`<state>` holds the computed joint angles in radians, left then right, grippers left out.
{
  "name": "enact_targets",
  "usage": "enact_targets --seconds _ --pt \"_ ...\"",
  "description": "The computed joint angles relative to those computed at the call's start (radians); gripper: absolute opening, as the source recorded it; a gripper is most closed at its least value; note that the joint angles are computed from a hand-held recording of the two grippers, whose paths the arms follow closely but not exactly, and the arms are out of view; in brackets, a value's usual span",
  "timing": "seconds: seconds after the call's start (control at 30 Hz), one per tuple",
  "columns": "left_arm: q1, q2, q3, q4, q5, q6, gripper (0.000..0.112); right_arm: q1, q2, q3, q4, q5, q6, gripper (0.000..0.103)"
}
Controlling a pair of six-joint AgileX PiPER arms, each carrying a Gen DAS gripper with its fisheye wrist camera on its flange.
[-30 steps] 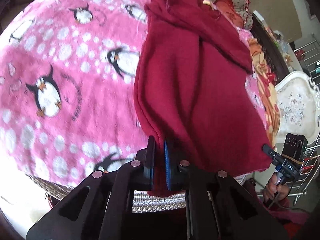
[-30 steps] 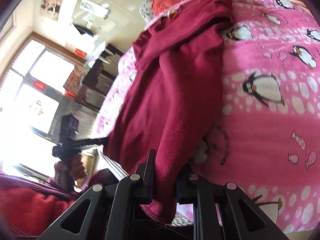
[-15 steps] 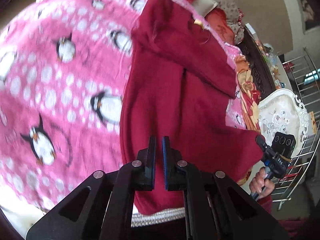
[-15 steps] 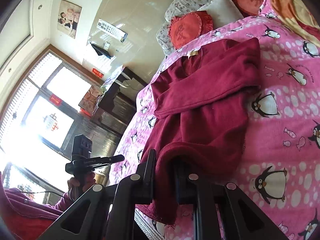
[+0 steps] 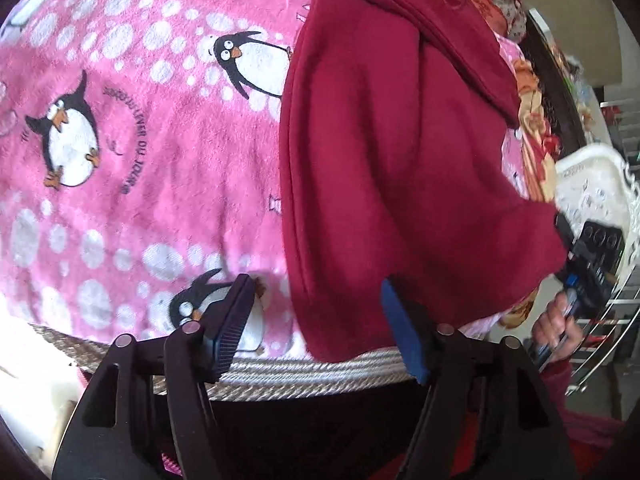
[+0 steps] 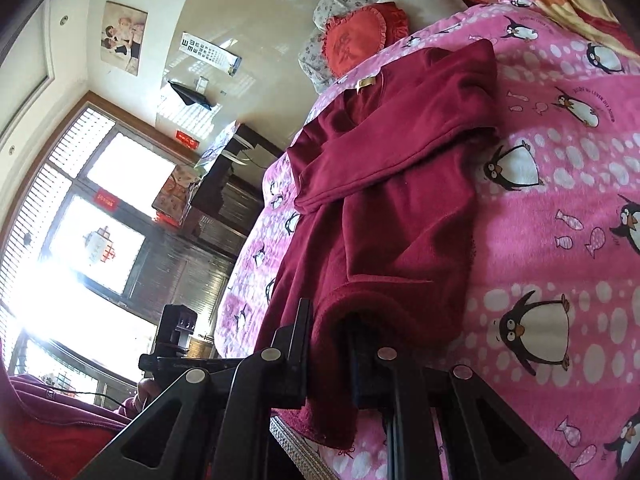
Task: Fold small clothes
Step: 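Lift the hem with both grippers and fold it toward the collar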
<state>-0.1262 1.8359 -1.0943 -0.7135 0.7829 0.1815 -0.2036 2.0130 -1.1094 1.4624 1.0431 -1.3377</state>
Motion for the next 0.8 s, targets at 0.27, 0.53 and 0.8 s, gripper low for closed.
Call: enact_targets --seconds 0.27,0.53,0.8 --pt "-0.065 0.091 -0.123 -0.022 -0.010 0.048 0.015 -0.001 0.014 0.009 0.023 0.003 -0.009 0.014" --pt "0.019 0.026 -0.152 -0.116 0.033 0.152 0.014 -0.022 -0.009 -0.011 0.018 0.030 0.008 0.014" --pt "0.029 0.159 -0.563 -0.022 0.071 0.059 0.014 -0.023 0.078 -0.221 0.089 0.060 0.089 0.014"
